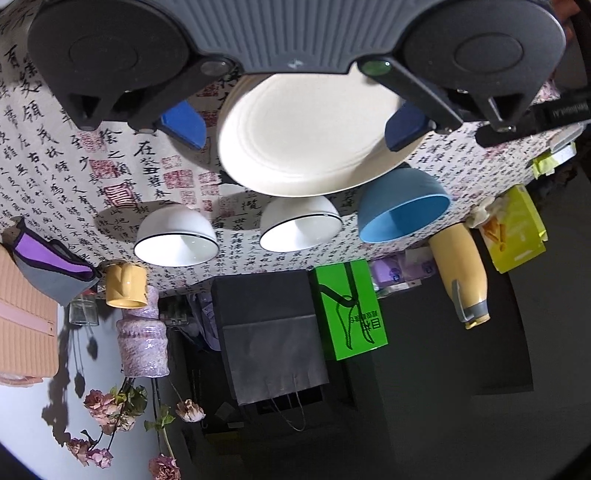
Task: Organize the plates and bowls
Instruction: 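Open both grippers and raise them off the plate stack, then move both grippers toward the large blue bowl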
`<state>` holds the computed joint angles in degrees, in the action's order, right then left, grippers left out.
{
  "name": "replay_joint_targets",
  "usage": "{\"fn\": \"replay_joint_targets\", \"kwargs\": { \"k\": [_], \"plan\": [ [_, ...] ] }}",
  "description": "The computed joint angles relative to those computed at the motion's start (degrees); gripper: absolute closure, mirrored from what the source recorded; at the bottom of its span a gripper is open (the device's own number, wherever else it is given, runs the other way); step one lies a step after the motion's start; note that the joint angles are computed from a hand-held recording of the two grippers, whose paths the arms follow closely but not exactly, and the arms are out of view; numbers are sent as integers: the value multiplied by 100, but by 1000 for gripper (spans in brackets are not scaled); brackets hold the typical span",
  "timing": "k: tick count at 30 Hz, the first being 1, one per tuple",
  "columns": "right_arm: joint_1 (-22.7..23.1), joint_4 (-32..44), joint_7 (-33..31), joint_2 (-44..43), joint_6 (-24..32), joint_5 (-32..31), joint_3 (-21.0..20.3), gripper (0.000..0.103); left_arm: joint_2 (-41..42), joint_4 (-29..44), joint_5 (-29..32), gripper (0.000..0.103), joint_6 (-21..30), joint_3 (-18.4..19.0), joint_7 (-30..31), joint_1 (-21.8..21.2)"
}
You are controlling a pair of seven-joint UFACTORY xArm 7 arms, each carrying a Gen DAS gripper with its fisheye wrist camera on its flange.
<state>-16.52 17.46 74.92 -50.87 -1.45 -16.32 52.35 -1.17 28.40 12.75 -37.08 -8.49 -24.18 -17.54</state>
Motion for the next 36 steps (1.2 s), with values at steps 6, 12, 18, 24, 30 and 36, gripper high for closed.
{"fn": "replay_joint_targets", "kwargs": {
  "k": [6, 12, 18, 24, 30, 36],
  "plan": [
    [-81, 164, 126, -28, -31, 28, 264, 0, -203, -189, 153, 0, -95, 86, -143, 77],
    [32, 259, 250, -62, 120, 13, 373, 0, -420, -427, 327, 0, -149, 180, -252, 116],
    [160, 328, 371, -13, 251, -48, 393, 0, -570, -527, 685, 0, -67, 311, -488, 155],
    [99, 462, 459, 38, 341, -147, 431, 0, -616, -522, 943, 0, -22, 403, -607, 197],
    [77, 534, 443, 176, 385, -226, 373, 0, -555, -418, 1232, 0, 81, 487, -825, 259],
    [-61, 616, 373, 347, 325, -304, 339, 0, -413, -227, 1353, 0, 126, 484, -890, 338]
  ]
}}
